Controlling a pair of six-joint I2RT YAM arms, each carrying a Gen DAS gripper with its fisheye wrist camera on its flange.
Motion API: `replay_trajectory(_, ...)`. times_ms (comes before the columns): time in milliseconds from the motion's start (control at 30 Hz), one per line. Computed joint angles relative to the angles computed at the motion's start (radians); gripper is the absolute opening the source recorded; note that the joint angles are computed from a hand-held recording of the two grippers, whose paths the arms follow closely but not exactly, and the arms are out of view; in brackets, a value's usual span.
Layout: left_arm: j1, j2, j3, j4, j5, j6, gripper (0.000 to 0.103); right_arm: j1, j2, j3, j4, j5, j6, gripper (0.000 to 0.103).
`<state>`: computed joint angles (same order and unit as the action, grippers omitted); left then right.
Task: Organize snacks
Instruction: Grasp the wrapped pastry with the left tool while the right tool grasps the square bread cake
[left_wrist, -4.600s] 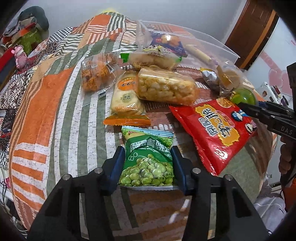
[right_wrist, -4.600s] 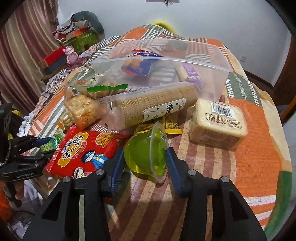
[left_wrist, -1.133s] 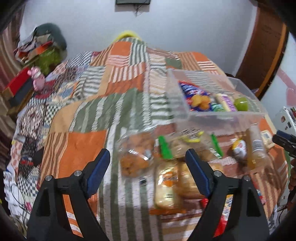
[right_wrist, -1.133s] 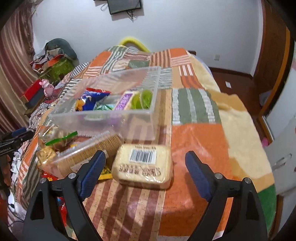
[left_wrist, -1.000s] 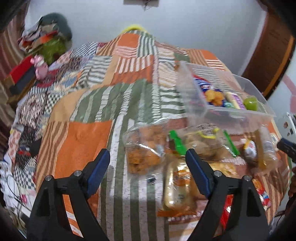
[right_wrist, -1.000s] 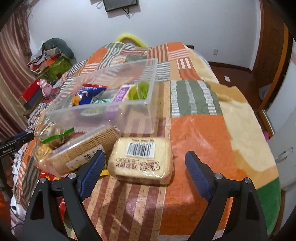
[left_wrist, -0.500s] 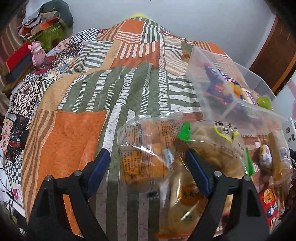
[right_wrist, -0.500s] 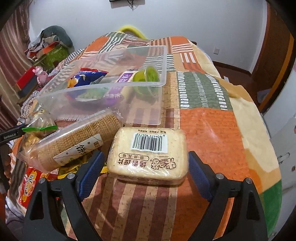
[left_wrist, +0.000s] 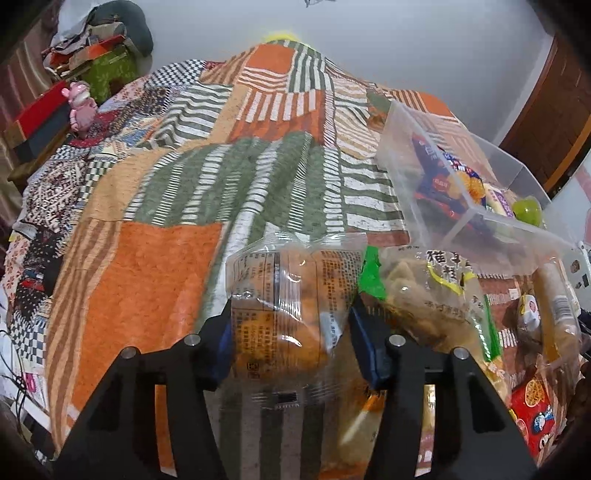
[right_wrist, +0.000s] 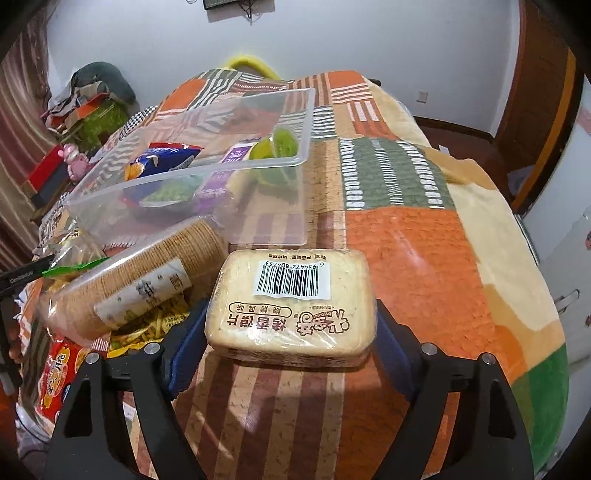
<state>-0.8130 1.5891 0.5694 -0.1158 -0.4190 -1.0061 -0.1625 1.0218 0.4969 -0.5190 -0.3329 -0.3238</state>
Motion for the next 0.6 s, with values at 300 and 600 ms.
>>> replay_trajectory(300, -0.08, -0.215, 0.01, -0.215, -0.116, -0.074, 0.054, -0.094, -0.065, 0.035, -0.087, -0.061, -0.055, 0.079)
replay_trajectory(600, -0.156, -0.239, 0.151, -0.298, -0.196, -0.024, 0.054, -0.074, -0.101, 0.112, -0.094, -0.095, -0.011, 0.079)
